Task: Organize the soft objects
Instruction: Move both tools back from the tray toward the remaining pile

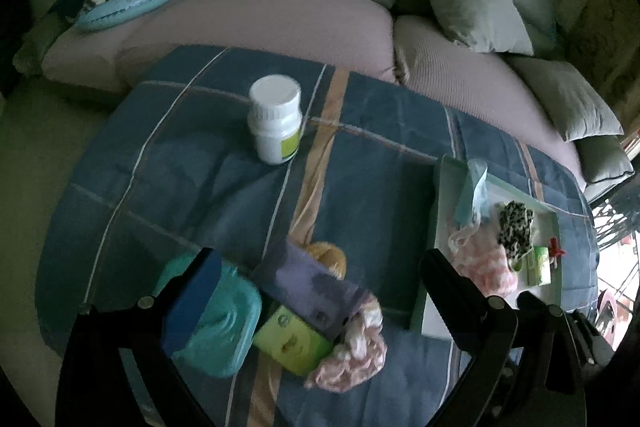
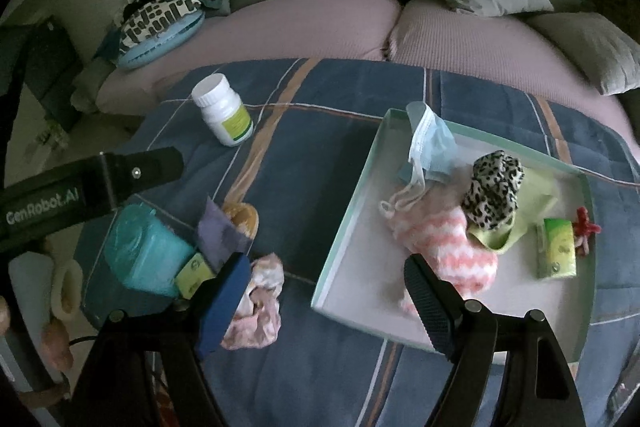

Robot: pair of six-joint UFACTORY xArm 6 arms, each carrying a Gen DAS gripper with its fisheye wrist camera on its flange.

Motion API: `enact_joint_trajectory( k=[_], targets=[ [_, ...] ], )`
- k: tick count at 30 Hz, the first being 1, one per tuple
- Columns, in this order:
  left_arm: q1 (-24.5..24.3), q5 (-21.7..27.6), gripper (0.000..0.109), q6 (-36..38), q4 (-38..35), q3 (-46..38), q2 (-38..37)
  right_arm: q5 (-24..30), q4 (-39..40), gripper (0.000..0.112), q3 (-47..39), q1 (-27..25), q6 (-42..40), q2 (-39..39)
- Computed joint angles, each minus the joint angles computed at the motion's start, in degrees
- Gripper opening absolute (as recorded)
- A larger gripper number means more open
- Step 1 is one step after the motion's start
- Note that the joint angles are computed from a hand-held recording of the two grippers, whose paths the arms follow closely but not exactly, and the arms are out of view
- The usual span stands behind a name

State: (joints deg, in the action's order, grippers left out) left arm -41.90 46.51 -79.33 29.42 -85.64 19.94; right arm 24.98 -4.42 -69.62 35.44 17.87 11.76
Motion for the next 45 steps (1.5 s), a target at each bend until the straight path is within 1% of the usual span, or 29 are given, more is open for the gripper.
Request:
enact_joint_trajectory(
  k=[3,7,11,20,22,24,26,29,32,45],
  targets=[
    [-1.05,0.67,0.100,-1.54,1.10,1.50,-1.46,0.22,-0.59,0.082,1.49,0.28,0.90,-1.69],
    [-2.27,-0.76,0.100,-4.14,2.40,3.91,-3.60,0.43,-0.71,0.082,3.78,0.60,1.48,-4.07],
    [-3.72,0.30,0.100,-6.06,3.76,4.28,-4.48,0.59,-0.37,0.082,6.06,0.71,1.81,-6.35],
    [-5.72,-1.33,0.099,-9.14,2.00,7.65,-6.11,-0.95,6.03,0.082,10.94,1.33,-2.24,-8.86],
    [-5.92,-2.66,0.099,-10.06,1.30,8.64,-6.15,-1.46,9.89,0.082,11.85,1.38,-5.09,-8.98],
    [-5.87,-4.63,0.099,-11.17,0.43,9.82,-6.13,-1.81,10.36,0.082,12.39,1.39,-5.31,-9.03],
    [-5.83,-6.09,0.099,-11.99,-0.45,10.72,-5.87,-2.15,10.29,0.082,12.73,1.34,-5.24,-8.79],
    [-6.05,-5.80,0.099,-11.72,-1.72,10.91,-5.00,-2.41,12.45,0.082,12.74,1.43,-6.93,-7.96],
    [-5.93,-7.06,0.099,-12.74,-2.12,12.14,-4.76,-2.28,14.67,0.082,12.26,1.81,-8.93,-6.65],
    [-3.79,-11.89,0.099,-16.22,-4.49,16.81,-3.94,-1.09,18.97,0.082,7.84,3.82,-13.63,-0.17]
  ],
)
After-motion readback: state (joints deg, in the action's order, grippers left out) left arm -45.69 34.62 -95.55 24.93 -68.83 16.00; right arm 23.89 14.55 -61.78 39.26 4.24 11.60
